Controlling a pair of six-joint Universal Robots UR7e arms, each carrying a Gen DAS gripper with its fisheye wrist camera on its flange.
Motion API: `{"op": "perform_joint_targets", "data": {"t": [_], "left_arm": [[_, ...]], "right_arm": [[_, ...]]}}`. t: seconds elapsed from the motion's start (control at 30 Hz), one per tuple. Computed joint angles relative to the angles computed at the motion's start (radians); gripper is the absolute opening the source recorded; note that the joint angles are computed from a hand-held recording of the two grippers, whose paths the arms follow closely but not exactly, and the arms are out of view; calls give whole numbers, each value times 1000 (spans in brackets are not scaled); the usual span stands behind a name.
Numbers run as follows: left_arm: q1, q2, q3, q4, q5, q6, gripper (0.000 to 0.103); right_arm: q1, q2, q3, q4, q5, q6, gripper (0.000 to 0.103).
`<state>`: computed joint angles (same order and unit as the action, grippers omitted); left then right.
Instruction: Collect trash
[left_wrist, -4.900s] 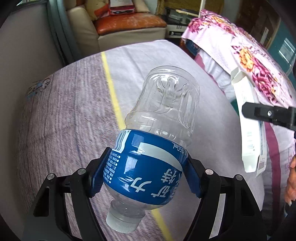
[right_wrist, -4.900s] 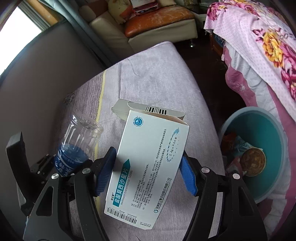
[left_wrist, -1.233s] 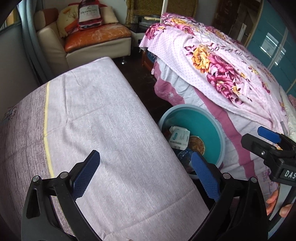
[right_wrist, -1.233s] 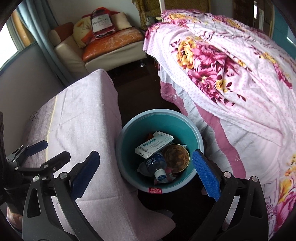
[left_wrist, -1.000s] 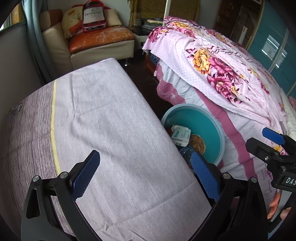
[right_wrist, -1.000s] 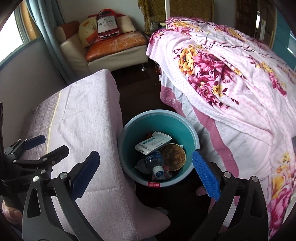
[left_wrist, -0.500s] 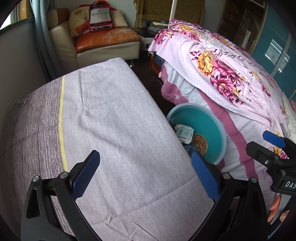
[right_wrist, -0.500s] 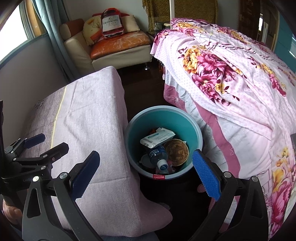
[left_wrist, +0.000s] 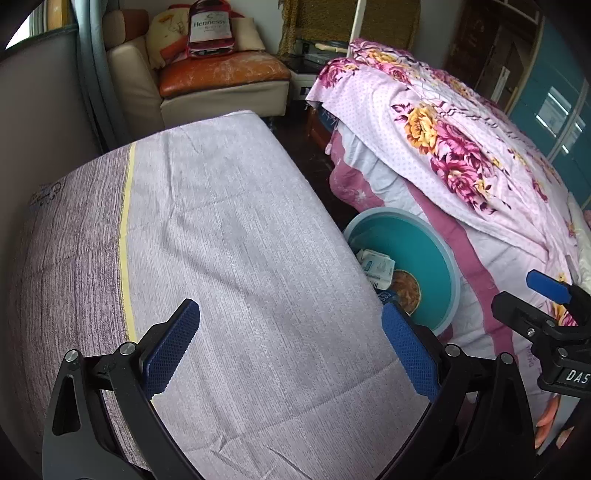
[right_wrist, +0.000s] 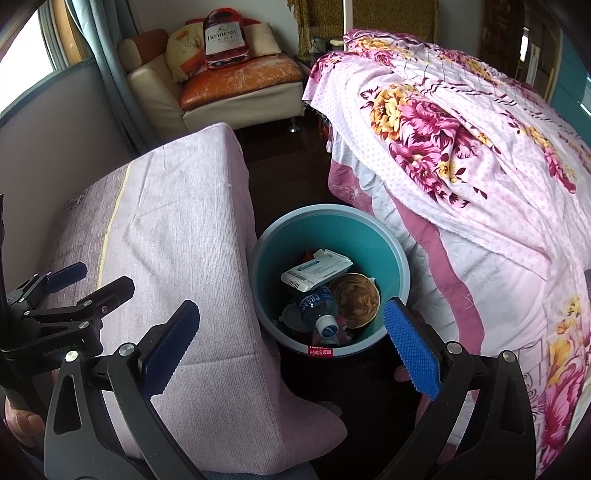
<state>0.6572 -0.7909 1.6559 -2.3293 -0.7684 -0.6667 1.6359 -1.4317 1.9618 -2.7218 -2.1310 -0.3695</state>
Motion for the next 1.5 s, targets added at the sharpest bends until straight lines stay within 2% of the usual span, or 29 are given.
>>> {"op": "perform_joint_targets", "data": {"t": [0.53, 1.5], "left_arm": [[-5, 2, 29, -31, 36, 12, 99], [5, -10, 52, -31, 40, 2, 99]], "right_arm": [[-17, 18, 2, -2, -10, 4, 96], [-24, 29, 5, 12, -19, 7, 96]]}}
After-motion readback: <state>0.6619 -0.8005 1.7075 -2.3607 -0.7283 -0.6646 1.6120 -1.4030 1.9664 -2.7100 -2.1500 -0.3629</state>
